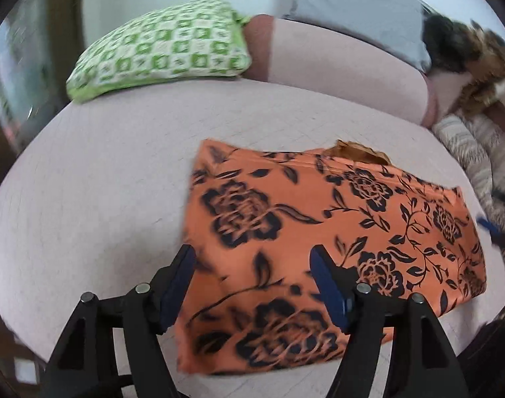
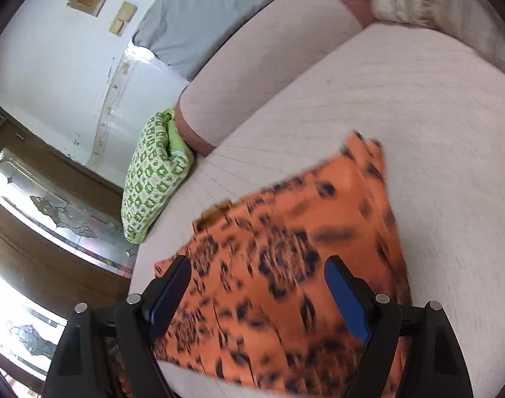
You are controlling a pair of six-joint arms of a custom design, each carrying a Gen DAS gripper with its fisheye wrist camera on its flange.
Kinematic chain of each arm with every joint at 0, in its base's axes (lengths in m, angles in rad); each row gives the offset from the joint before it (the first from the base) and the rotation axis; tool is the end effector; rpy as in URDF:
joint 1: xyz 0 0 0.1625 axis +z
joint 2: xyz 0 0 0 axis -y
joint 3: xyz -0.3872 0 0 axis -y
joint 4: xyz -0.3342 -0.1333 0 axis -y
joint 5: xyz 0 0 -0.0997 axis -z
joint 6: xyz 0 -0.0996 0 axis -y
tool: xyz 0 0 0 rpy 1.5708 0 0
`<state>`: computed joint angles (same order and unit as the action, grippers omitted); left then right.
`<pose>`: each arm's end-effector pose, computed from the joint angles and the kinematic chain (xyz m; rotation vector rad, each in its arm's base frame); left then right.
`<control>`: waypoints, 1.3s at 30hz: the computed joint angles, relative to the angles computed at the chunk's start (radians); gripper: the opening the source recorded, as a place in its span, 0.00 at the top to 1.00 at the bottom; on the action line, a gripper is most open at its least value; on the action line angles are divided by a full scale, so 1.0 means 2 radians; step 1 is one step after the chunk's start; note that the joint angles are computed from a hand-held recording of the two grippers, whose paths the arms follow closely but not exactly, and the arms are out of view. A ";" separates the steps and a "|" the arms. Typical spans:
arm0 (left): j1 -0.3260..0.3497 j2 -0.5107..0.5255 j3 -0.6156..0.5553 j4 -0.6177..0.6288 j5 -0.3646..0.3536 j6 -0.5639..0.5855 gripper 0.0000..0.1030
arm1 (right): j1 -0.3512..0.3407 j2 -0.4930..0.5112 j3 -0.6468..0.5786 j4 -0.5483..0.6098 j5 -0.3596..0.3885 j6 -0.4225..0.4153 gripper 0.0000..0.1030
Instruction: Fold small clothes
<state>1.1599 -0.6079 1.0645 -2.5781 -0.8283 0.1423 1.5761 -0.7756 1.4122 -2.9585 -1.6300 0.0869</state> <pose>-0.1121 -0.7596 0.2259 0.3958 2.3474 -0.7859 0.1310 -0.6852 0.2303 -0.1522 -2.8980 1.1468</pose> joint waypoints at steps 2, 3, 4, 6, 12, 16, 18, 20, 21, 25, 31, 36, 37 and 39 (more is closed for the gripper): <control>0.004 0.015 -0.019 0.028 0.004 -0.009 0.30 | -0.011 0.030 -0.070 0.057 0.007 0.003 0.18; 0.008 0.020 -0.028 0.055 0.006 -0.023 0.30 | -0.017 0.048 -0.103 0.082 -0.011 0.013 0.18; 0.011 0.024 -0.029 0.069 0.010 -0.034 0.30 | -0.029 0.063 -0.126 0.098 -0.029 0.036 0.20; 0.008 0.022 -0.013 0.037 0.015 -0.013 0.30 | -0.047 0.061 -0.112 0.070 -0.002 0.094 0.21; 0.005 0.029 -0.025 0.054 0.023 -0.022 0.30 | -0.040 0.067 -0.127 0.053 0.050 0.046 0.18; 0.002 0.016 -0.009 0.061 0.025 -0.032 0.30 | -0.056 0.094 -0.170 0.084 0.026 0.091 0.20; 0.002 0.008 0.003 0.051 0.016 -0.032 0.30 | -0.042 0.079 -0.149 0.066 0.023 0.090 0.20; 0.003 0.001 0.012 0.049 0.013 -0.041 0.30 | -0.028 0.063 -0.126 0.064 0.025 0.059 0.19; 0.002 -0.003 0.018 0.045 0.011 -0.044 0.30 | -0.024 0.057 -0.112 0.064 0.023 0.053 0.18; -0.003 -0.023 0.042 0.039 0.004 -0.057 0.30 | -0.020 0.044 -0.061 0.051 -0.042 0.084 0.20; -0.013 -0.049 0.081 0.010 0.007 -0.057 0.29 | 0.022 -0.011 0.054 -0.021 -0.054 0.038 0.19; -0.020 -0.059 0.098 0.013 0.011 -0.062 0.29 | 0.013 -0.016 0.107 -0.042 -0.070 0.053 0.17; -0.021 -0.060 0.099 0.015 0.009 -0.061 0.29 | -0.001 -0.015 0.115 -0.048 -0.059 0.079 0.17; -0.024 -0.062 0.107 0.003 0.014 -0.054 0.29 | 0.000 -0.028 0.123 -0.060 -0.046 0.082 0.17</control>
<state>1.1125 -0.7320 1.2775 -2.5715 -0.7998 0.0350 1.5770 -0.8324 1.6587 -3.0784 -1.7216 0.2512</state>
